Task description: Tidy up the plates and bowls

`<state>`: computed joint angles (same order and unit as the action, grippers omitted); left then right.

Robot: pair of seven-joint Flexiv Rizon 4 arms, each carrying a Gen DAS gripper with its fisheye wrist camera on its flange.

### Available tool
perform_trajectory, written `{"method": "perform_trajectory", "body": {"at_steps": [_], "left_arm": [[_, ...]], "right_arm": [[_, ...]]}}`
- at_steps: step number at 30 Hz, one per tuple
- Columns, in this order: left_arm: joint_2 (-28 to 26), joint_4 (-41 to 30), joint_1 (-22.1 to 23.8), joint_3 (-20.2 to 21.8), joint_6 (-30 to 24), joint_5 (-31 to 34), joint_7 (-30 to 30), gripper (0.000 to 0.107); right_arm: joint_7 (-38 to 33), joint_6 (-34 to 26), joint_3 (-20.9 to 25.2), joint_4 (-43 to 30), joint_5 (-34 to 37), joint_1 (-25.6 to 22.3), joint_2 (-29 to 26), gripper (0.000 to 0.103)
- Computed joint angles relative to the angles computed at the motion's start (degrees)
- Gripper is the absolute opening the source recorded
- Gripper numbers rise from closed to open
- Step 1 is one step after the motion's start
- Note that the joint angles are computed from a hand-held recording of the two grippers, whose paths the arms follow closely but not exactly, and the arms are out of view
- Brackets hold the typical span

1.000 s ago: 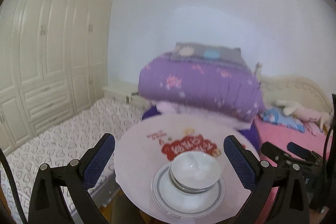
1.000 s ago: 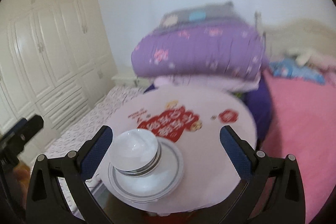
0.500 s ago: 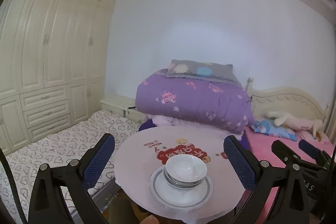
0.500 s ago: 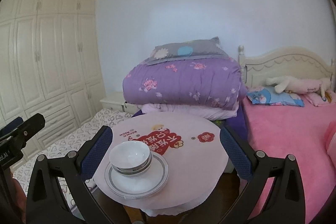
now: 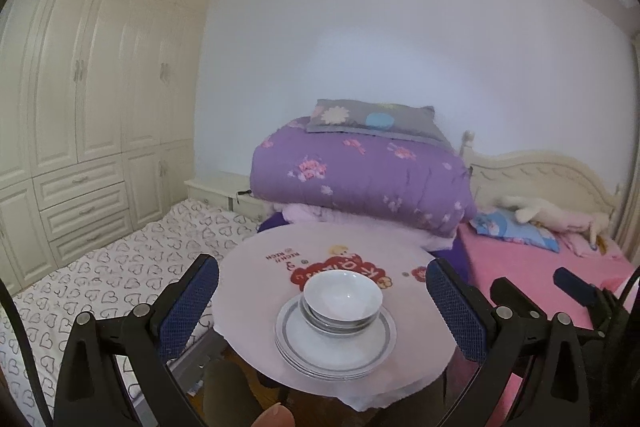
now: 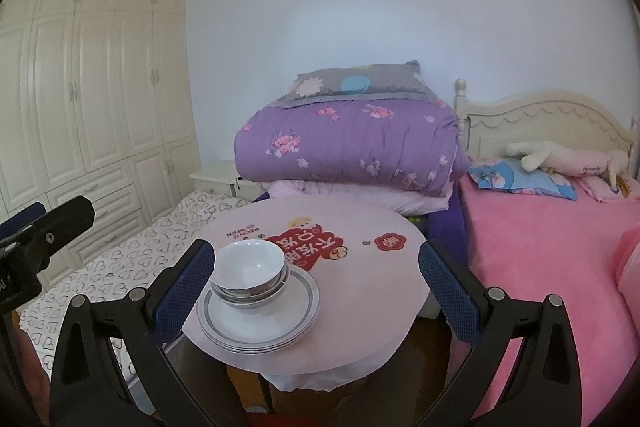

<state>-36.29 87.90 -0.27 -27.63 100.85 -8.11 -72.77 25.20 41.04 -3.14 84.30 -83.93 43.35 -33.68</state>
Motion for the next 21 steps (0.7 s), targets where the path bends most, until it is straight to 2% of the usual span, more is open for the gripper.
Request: {"method": "perform_trajectory", "body": {"at_steps": [4,14,18,21], "left_arm": [[-0.03,-2.05,-0.16,0.38,-2.13,-1.03,0.70,0.102],[-0.12,-3.41,-3.94,4.90,-1.89,-2.98,0.38,0.102],[0.45,-1.18,-0.01,-0.47,-1.53,-2.02,1.82,0.102],[0.43,-1.09,-0.33,-0.07,-0.78,-1.70,1.83,0.102]], "right_arm": [[0.17,0.06,0.00,0.10,-0.25,-0.06,0.10,0.103],[0.07,1.17,0.13,0.19,-0.27,-0.56,0.03,0.103],[-0.15,1.54,0.01,0.04,-0.17,-0.58,-0.10,0.103],[0.03,2.20,0.02,0.03,0.03,-0.76,-0.18,0.103]]}}
